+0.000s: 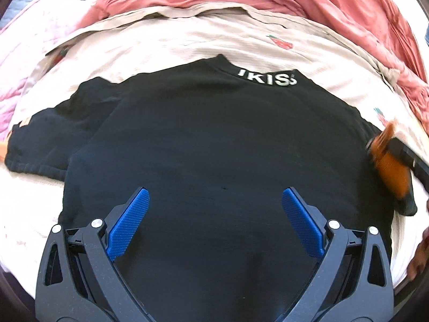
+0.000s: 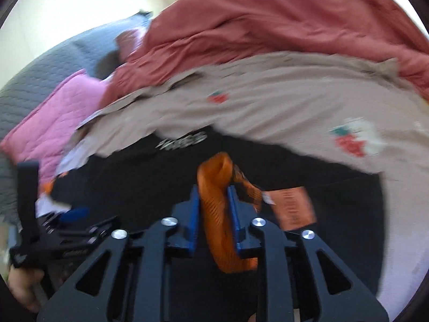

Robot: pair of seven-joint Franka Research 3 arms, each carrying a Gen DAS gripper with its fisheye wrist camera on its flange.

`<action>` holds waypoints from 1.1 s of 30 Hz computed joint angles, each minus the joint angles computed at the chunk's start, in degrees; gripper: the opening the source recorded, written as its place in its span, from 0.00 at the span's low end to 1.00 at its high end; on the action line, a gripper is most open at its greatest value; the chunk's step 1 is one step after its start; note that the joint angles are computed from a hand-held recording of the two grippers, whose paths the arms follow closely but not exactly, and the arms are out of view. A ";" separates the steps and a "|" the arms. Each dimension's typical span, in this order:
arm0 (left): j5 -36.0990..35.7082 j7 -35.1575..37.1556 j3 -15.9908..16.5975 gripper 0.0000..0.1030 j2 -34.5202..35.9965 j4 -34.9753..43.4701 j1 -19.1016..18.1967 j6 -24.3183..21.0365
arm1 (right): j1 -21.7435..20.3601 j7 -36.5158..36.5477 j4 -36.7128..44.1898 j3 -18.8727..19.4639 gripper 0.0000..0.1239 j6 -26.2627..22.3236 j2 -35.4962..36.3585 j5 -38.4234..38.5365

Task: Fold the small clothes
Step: 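Move the right tool to the orange cuff and close on it, then close the left tool on the orange cuff while the right tool opens and releases it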

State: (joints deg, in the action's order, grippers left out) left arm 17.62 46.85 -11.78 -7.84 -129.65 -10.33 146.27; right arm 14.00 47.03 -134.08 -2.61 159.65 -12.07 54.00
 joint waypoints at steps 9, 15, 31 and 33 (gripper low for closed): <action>-8.46 5.98 0.17 0.87 1.90 1.74 -2.40 2.55 | -5.38 5.58 0.02 -2.27 0.34 0.70 -1.23 4.63; -25.27 18.17 -0.96 0.57 7.46 6.90 -5.13 4.29 | -9.43 22.53 -0.98 -1.92 0.34 0.31 0.07 -10.55; -60.16 33.04 -4.58 0.43 9.89 6.72 -4.17 8.28 | -9.04 25.98 -0.51 -2.47 0.41 0.59 1.21 -11.62; -64.61 35.95 -4.36 0.43 9.61 6.42 -4.44 8.58 | -9.04 25.98 -0.77 -2.50 0.42 0.81 1.00 -11.54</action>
